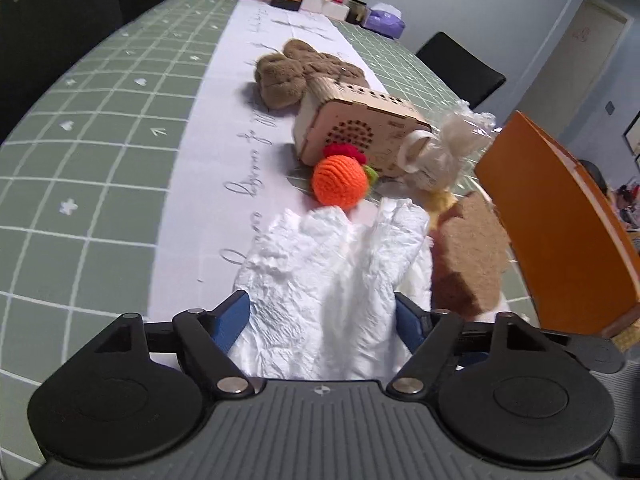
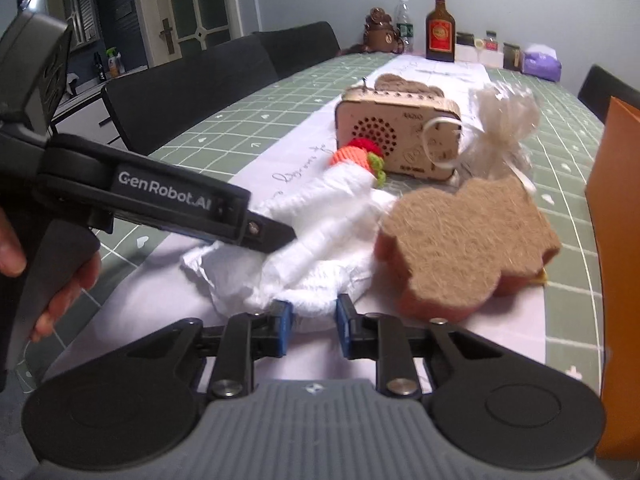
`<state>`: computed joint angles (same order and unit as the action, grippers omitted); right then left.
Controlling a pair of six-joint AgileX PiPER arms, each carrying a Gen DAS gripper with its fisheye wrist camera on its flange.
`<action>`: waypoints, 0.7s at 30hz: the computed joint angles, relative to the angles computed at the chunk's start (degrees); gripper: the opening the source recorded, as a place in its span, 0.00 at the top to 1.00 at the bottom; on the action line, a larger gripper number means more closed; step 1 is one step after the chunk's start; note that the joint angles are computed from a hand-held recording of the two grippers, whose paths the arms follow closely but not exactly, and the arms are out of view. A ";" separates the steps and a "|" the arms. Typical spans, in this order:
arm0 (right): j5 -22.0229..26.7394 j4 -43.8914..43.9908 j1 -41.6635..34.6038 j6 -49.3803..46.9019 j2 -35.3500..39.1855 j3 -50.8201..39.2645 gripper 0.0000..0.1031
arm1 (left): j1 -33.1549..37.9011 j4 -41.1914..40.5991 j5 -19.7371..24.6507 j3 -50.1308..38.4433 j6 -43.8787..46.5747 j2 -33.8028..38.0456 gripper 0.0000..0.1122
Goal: Organize soft objects
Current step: 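Grasp the white plastic bag with the right tool while the left tool grasps it too, then grasp the brown coir sponge with the right tool while the left tool holds the bag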
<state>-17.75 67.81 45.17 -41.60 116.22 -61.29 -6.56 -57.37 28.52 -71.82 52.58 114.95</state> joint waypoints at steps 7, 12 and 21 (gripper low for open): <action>-1.15 3.68 1.68 -6.51 1.22 -1.95 0.82 | -4.19 8.28 0.59 -1.15 -9.53 -1.45 0.31; -0.74 2.45 1.94 -5.80 0.95 -1.60 0.82 | -8.74 21.31 -3.41 -1.97 -20.90 -0.82 0.37; -0.04 0.33 1.48 -3.66 -0.51 0.38 0.81 | -8.55 18.04 -10.70 3.89 -17.73 -3.91 0.74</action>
